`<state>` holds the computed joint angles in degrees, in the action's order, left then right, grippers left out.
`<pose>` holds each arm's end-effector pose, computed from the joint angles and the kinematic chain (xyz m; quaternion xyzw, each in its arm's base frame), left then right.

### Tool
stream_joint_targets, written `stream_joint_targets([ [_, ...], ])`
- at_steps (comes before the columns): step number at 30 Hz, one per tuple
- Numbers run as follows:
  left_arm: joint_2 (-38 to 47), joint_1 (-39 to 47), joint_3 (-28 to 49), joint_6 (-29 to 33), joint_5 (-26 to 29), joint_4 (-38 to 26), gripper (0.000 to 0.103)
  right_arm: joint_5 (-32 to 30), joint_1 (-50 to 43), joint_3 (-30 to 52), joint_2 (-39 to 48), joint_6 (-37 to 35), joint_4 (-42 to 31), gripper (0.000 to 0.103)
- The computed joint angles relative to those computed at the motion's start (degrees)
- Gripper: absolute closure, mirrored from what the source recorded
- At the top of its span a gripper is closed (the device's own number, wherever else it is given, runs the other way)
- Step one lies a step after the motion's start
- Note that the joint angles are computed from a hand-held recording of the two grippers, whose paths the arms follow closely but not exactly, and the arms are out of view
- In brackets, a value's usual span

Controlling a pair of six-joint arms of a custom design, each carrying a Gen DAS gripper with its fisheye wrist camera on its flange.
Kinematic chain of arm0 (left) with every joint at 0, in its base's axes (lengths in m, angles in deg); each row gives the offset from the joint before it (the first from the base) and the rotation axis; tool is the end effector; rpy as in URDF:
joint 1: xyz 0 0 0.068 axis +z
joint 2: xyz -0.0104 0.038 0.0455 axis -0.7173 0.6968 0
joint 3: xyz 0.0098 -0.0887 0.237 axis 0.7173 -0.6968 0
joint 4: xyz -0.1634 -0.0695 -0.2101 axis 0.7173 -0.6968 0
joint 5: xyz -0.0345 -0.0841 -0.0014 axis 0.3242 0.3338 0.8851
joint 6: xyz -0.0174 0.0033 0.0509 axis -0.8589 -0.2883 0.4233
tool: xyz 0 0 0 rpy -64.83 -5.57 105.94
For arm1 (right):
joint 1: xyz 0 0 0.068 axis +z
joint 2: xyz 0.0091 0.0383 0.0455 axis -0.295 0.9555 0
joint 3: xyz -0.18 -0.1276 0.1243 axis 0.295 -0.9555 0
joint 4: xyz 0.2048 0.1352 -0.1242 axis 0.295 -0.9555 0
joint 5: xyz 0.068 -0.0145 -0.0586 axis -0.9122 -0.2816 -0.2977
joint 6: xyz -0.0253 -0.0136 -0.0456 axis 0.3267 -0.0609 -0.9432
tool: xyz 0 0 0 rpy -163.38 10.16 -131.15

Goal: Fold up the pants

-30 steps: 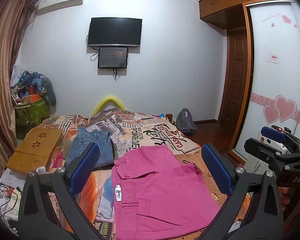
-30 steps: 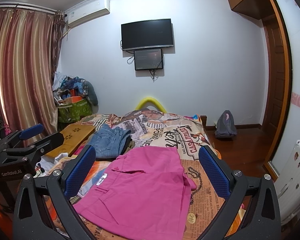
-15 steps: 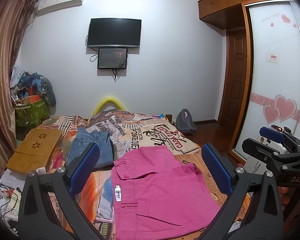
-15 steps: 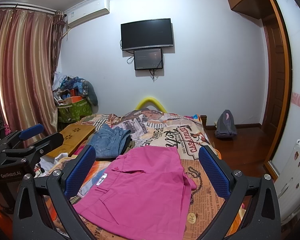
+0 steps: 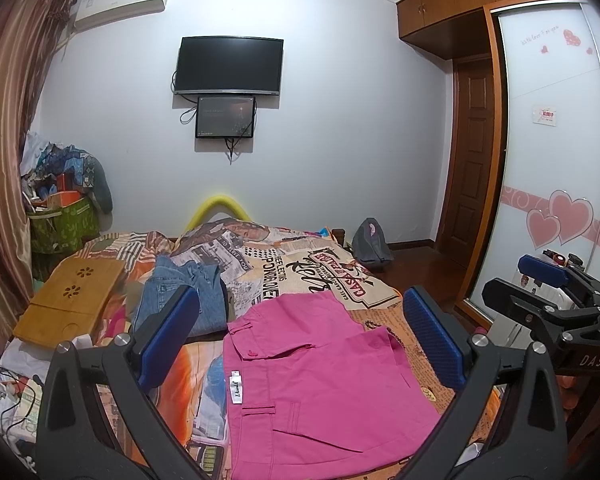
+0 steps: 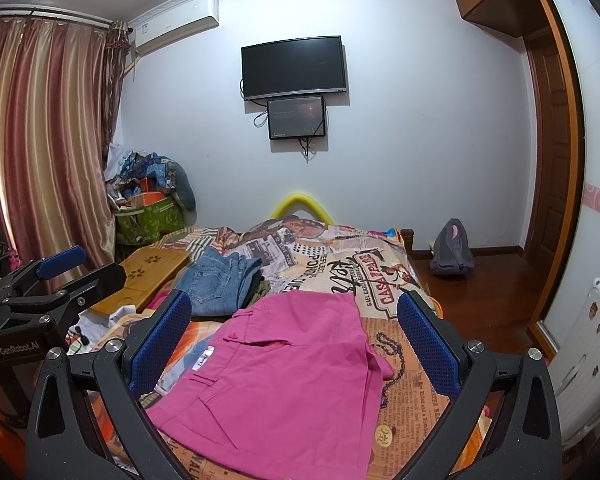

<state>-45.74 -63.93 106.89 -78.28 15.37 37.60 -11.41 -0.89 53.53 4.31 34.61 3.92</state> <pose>0.1507 -0.0432 0.3167 0.0325 0.8046 -0.0639 0.5895 0.1642 0.0494 0.3138 -0.1066 0.8098 0.1145 0.5655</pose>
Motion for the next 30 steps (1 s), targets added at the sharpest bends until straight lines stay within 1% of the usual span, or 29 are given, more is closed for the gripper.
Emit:
stream_joint_targets([
  [12, 1.0, 0.8, -0.3, 0.4, 0.8, 1.0, 0.000, -0.8, -0.9, -0.3, 0.4, 0.0, 0.2, 0.000],
  [17, 3.8, 1.0, -0.6, 0.8, 0.6, 3.2, 0.000, -2.3, -2.9, -0.4, 2.1, -0.5, 1.3, 0.000],
  [20, 8.2, 3.6, 0.3, 1.6, 4.1, 5.4, 0.000, -2.8, -4.4, -0.8, 4.0, -1.2, 2.7, 0.000],
  [23, 15.2, 7.0, 2.4, 2.9, 6.9, 7.8, 0.000, -3.6, -6.6, -0.7, 7.5, -2.6, 4.9, 0.000],
  [26, 23.4, 9.7, 5.1, 4.2, 7.7, 11.1, 0.000, -3.6, -8.7, 0.0, 12.6, -4.4, 7.7, 0.000],
  [28, 29.8, 11.9, 7.5, 5.2, 8.4, 13.5, 0.000, -3.7, -10.5, 1.1, 17.4, -5.6, 10.2, 0.000],
  [29, 32.5, 12.8, 8.8, 5.7, 8.7, 14.0, 0.000, -3.9, -10.9, 1.4, 18.5, -5.9, 10.6, 0.001],
  [30, 36.1, 13.8, 10.8, 6.2, 9.1, 14.4, 0.000, -4.7, -12.0, 2.4, 21.5, -6.6, 11.6, 0.001],
])
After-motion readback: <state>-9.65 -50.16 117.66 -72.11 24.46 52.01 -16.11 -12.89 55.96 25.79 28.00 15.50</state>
